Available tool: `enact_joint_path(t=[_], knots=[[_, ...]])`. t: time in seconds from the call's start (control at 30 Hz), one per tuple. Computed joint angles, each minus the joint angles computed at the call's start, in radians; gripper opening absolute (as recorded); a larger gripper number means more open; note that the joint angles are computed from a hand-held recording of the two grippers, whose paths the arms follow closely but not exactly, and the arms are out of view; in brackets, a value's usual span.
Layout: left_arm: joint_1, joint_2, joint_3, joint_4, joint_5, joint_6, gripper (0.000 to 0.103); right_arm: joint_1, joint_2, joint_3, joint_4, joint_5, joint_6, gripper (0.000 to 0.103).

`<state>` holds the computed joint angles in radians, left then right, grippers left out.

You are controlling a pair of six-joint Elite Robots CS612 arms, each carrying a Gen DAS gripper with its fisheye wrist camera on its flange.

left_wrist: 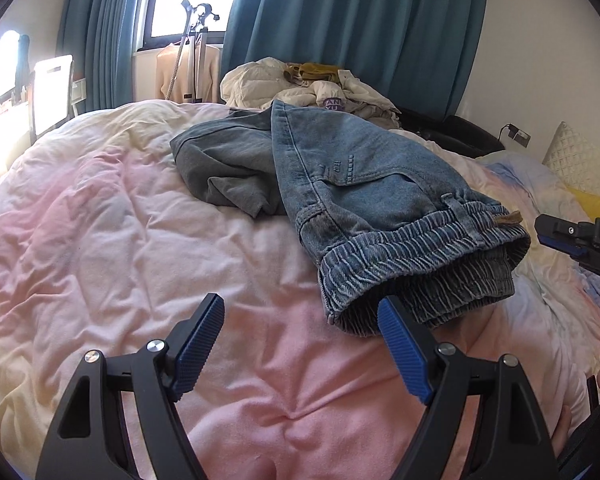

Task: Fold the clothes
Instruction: 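Lift the jeans by the cuff with the right tool, unrolling them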

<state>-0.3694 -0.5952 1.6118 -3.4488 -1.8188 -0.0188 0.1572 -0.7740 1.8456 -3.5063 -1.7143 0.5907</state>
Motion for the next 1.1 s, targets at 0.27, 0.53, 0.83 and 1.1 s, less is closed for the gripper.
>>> enact_joint_path(t=[0.27, 0.53, 0.83, 1.1], knots=[[-0.003, -0.005, 0.001, 0.012, 0.048, -0.019, 0.081, 0.063, 0.070, -0.122, -0.005, 0.080, -0.342, 0.036], [0.001, -0.010, -0.006, 0.069, 0.058, -0.048, 0.081, 0.086, 0.103, -0.190, 0.069, 0.040, -0.521, 0.050], [0.017, -0.010, -0.024, 0.108, 0.082, -0.124, 0.081, 0.094, 0.138, -0.241, 0.148, 0.008, -0.614, 0.051], [0.035, -0.006, -0.036, 0.098, 0.078, -0.202, 0.081, 0.141, 0.205, -0.309, 0.085, -0.190, -0.889, 0.050]])
